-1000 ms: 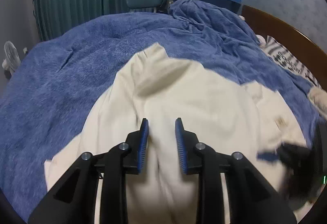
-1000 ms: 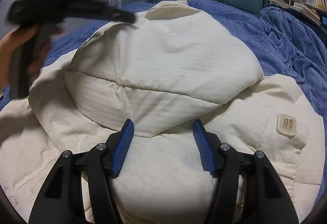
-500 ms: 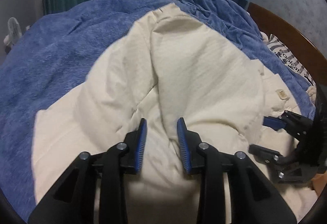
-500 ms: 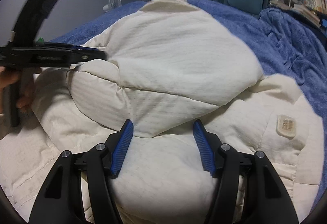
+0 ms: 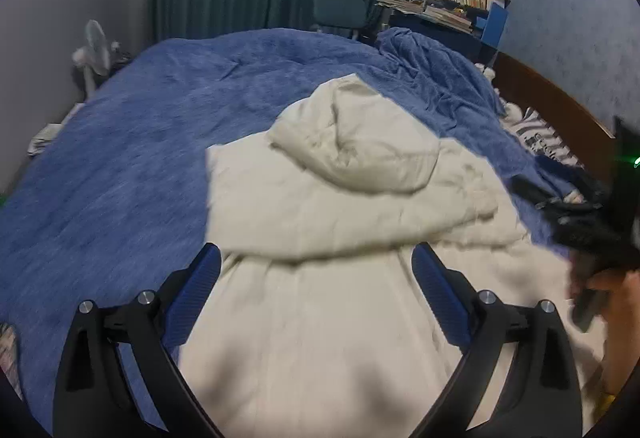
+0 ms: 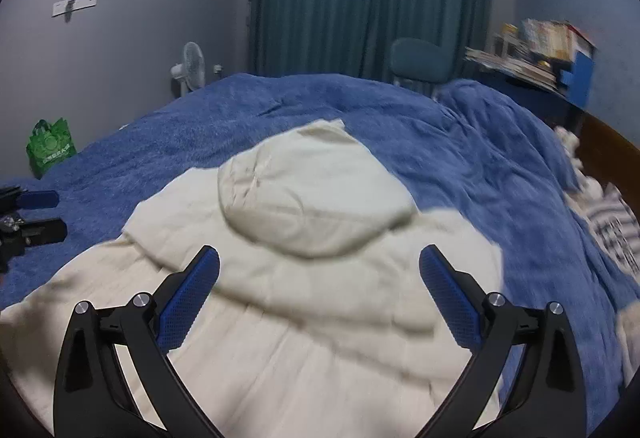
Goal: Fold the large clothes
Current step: 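Release the folded hood with both tools and withdraw, then move both tools to the tan hem band of the jacket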
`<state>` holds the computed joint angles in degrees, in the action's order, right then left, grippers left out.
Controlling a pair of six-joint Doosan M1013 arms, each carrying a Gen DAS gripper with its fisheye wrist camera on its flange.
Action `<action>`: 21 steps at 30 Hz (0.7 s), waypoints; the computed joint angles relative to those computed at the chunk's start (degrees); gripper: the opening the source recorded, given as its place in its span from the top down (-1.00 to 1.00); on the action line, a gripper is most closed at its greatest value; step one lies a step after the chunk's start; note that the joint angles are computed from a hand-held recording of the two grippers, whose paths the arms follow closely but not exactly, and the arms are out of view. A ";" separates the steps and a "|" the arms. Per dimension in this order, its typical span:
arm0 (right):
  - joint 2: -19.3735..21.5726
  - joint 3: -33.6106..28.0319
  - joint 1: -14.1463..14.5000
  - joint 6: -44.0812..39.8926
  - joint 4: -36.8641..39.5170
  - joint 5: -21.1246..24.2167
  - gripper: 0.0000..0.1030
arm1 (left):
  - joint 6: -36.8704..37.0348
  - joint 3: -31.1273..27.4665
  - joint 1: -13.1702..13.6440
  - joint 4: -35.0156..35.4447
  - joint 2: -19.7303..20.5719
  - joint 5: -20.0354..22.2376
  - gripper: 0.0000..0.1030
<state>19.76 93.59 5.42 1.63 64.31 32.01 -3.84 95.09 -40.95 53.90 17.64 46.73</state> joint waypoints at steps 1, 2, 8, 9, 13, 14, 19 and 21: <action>-0.80 1.17 -0.37 0.17 -0.29 -0.39 -0.87 | -0.10 0.26 -1.19 -0.04 0.05 2.75 -0.78; -1.63 2.58 -0.76 0.90 -1.34 -0.95 -0.87 | -0.05 0.45 -1.81 -0.09 0.15 3.93 -0.78; -3.47 8.16 -2.16 14.56 -18.43 0.14 -0.87 | 6.65 2.05 -3.56 -8.30 1.40 6.07 -0.78; -3.55 8.62 -2.45 16.48 -20.25 0.86 -0.87 | 10.69 1.70 -3.28 -12.07 1.94 6.51 -0.78; -3.81 11.17 -1.53 22.23 -30.32 -4.51 -0.87 | 18.57 1.28 -3.85 -16.40 3.92 10.74 -0.79; -3.61 11.56 -1.43 22.53 -31.82 -5.02 -0.87 | 18.15 1.95 -3.99 -16.05 3.79 10.00 -0.79; -4.01 12.69 -3.23 17.33 -27.23 -3.49 -0.87 | 15.61 4.43 -3.62 -16.67 2.54 6.69 -0.79; -4.80 13.86 -4.08 11.39 -22.47 -3.82 -0.87 | 14.87 4.53 -4.27 -15.73 2.27 7.57 -0.79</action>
